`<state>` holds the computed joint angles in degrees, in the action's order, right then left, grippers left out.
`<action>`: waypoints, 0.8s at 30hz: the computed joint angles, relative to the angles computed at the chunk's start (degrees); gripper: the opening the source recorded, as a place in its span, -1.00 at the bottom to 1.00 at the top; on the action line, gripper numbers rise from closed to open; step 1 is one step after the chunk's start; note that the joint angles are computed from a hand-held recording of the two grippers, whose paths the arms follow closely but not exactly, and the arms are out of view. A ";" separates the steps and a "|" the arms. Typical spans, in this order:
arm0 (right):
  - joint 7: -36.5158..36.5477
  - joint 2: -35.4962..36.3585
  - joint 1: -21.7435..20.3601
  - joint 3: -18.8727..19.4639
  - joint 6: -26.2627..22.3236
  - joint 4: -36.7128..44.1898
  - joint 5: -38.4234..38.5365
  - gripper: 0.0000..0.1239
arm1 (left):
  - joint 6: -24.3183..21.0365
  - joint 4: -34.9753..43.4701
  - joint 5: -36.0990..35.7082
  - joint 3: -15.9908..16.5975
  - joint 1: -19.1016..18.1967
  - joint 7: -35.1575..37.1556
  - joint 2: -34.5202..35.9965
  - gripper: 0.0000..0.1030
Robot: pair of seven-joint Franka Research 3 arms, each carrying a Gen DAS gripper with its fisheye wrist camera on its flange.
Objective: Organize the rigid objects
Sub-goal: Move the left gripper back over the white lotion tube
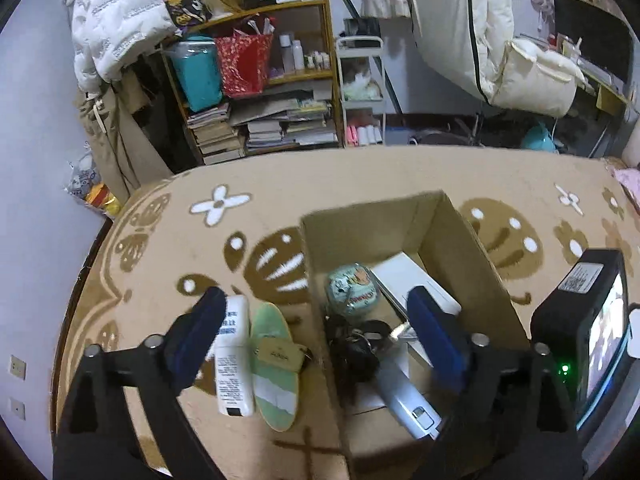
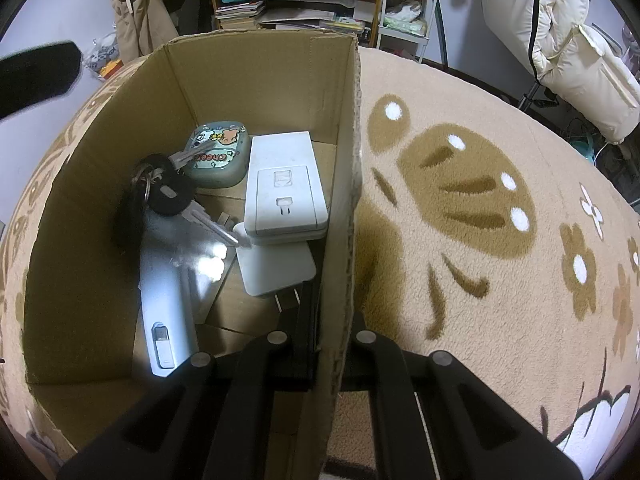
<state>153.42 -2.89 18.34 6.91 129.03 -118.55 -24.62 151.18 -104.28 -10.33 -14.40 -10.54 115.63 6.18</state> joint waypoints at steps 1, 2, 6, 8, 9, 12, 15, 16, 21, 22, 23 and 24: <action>0.04 0.02 0.03 0.02 -0.07 0.04 -0.05 -0.89 | 0.30 0.48 0.52 0.39 0.08 -1.47 0.37 0.98; 0.02 0.00 0.03 0.00 -0.03 0.03 -0.02 -0.89 | 0.76 0.76 1.27 0.73 0.14 -3.14 0.72 1.00; -0.02 -0.07 0.05 -0.01 -0.10 0.00 -0.02 -0.89 | -2.62 5.43 3.48 1.94 1.47 -10.20 4.40 1.00; -0.03 -0.03 0.05 0.00 -0.11 0.05 -0.03 -0.89 | -3.17 6.96 4.83 2.28 2.12 -12.60 6.00 1.00; -0.02 -0.01 0.07 0.02 -0.11 0.07 -0.02 -0.89 | -3.32 7.86 6.48 2.75 2.21 -14.32 6.94 1.00; -0.05 -0.04 0.05 -0.01 -0.09 0.04 0.00 -0.89 | -4.27 10.34 9.34 3.21 3.15 -17.19 9.71 0.99; -0.04 -0.03 0.05 -0.01 -0.11 0.04 -0.01 -0.89 | -5.07 12.15 11.53 3.68 3.89 -19.93 11.88 0.99; -0.04 -0.03 0.05 -0.01 -0.11 0.04 -0.01 -0.89 | -5.28 12.69 11.83 3.63 4.31 -20.27 12.59 0.99; -0.07 -0.01 0.08 0.01 -0.15 0.09 0.00 -0.89 | -6.75 14.70 14.45 3.81 5.14 -21.92 15.58 0.97; -0.09 -0.03 0.06 -0.02 -0.11 0.05 0.01 -0.89 | -7.08 14.91 14.74 3.72 5.32 -21.84 16.02 0.97; -0.09 -0.03 0.06 -0.02 -0.11 0.05 0.01 -0.89 | -7.42 15.16 15.17 3.71 5.36 -21.88 16.42 0.96; -0.11 -0.04 0.06 -0.01 -0.11 0.04 0.02 -0.89 | -8.02 15.62 15.83 3.84 5.26 -22.04 17.07 0.96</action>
<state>153.31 -2.93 18.40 6.90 128.92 -118.51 -24.60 143.16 -88.65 5.50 -10.56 -5.28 93.59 23.24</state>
